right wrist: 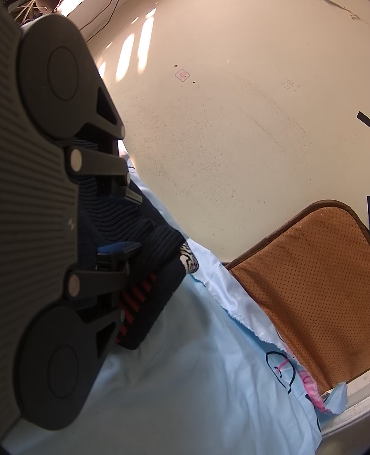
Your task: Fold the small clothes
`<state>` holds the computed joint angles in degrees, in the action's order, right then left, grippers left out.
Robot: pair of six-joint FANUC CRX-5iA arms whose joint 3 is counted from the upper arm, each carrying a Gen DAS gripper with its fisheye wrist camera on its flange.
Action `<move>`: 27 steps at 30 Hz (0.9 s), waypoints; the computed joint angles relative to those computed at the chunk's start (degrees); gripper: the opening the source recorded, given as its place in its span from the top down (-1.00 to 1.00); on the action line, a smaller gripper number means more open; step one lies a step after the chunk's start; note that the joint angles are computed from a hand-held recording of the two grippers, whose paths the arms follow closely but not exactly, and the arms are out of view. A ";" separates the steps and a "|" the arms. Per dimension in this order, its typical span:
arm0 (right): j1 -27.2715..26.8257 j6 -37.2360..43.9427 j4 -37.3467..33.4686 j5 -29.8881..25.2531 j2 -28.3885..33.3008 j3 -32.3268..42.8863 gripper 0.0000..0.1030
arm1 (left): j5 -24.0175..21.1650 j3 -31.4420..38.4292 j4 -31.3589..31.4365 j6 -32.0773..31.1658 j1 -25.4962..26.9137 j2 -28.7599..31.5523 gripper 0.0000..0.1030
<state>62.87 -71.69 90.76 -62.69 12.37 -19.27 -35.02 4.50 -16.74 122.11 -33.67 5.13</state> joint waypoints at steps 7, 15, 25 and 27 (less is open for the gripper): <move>0.01 0.02 -0.02 -0.04 0.02 0.02 0.38 | -0.05 0.08 -0.09 0.04 -0.04 0.06 -0.10; 0.00 1.53 -0.65 0.27 0.28 0.48 0.34 | 0.05 -0.01 0.16 -0.15 0.02 0.05 -0.10; 1.04 18.73 0.40 4.33 3.08 8.39 0.24 | 11.10 -7.61 6.23 -0.12 4.18 -5.27 -0.44; 0.40 23.25 0.01 8.36 4.17 10.92 0.24 | 10.28 -7.44 8.63 -1.82 5.08 -4.80 -0.41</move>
<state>63.28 -48.44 90.77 -54.33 16.54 -8.34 -24.75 -2.94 -8.11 120.30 -28.59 0.32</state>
